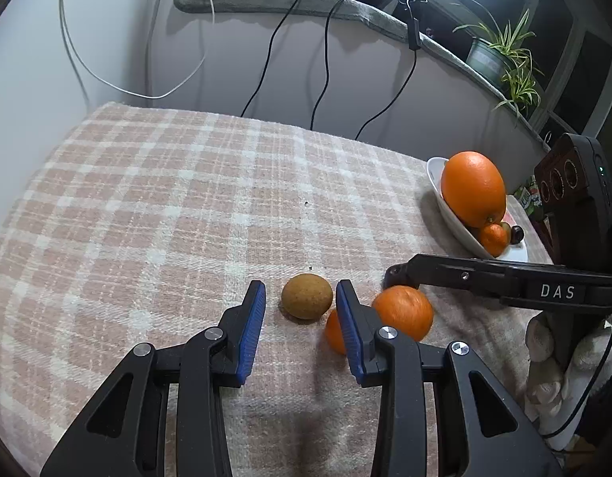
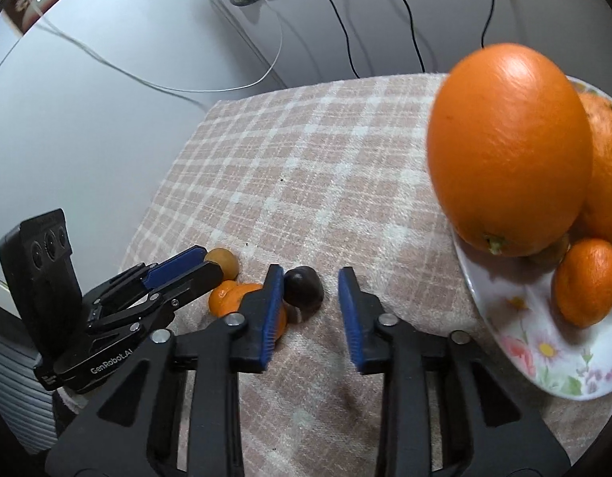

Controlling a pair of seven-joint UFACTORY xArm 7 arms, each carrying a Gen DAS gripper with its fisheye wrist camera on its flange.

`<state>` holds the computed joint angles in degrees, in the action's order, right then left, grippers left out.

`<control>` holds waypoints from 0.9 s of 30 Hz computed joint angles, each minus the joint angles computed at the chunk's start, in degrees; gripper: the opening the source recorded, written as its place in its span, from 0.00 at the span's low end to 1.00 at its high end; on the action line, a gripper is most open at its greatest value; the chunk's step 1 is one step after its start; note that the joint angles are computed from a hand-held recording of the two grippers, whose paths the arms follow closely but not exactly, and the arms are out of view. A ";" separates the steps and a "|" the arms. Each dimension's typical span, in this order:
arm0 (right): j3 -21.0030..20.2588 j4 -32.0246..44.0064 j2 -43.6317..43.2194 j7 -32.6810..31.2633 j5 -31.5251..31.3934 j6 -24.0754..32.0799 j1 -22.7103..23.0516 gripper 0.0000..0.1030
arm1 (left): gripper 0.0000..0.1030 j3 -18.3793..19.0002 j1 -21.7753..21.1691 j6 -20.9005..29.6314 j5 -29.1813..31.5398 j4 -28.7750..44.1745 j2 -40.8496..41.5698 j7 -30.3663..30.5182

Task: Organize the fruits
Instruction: 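Grasp the brown kiwi with the left tool while the right tool grasps a dark plum, then carry the kiwi and plum to the plate and open both tools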

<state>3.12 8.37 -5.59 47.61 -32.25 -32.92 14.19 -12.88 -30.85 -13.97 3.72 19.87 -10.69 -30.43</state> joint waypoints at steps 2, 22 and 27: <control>-1.22 0.83 0.96 2.31 -4.55 -0.41 -0.42 0.29 | 0.34 1.03 -0.86 -0.03 0.86 0.07 0.12 -0.22; 0.40 3.72 3.13 4.81 -10.40 0.04 -2.71 0.22 | 0.22 3.24 -2.12 -0.69 4.39 -0.19 -0.19 -2.14; 0.13 2.19 1.69 4.13 -9.38 -1.24 -2.88 0.21 | 0.22 3.06 -1.90 -1.54 3.64 -1.12 -1.17 -2.95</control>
<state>3.25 10.56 -3.90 51.74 -41.63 -34.16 11.32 -9.82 -32.75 -15.51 7.36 18.75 -11.86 -33.39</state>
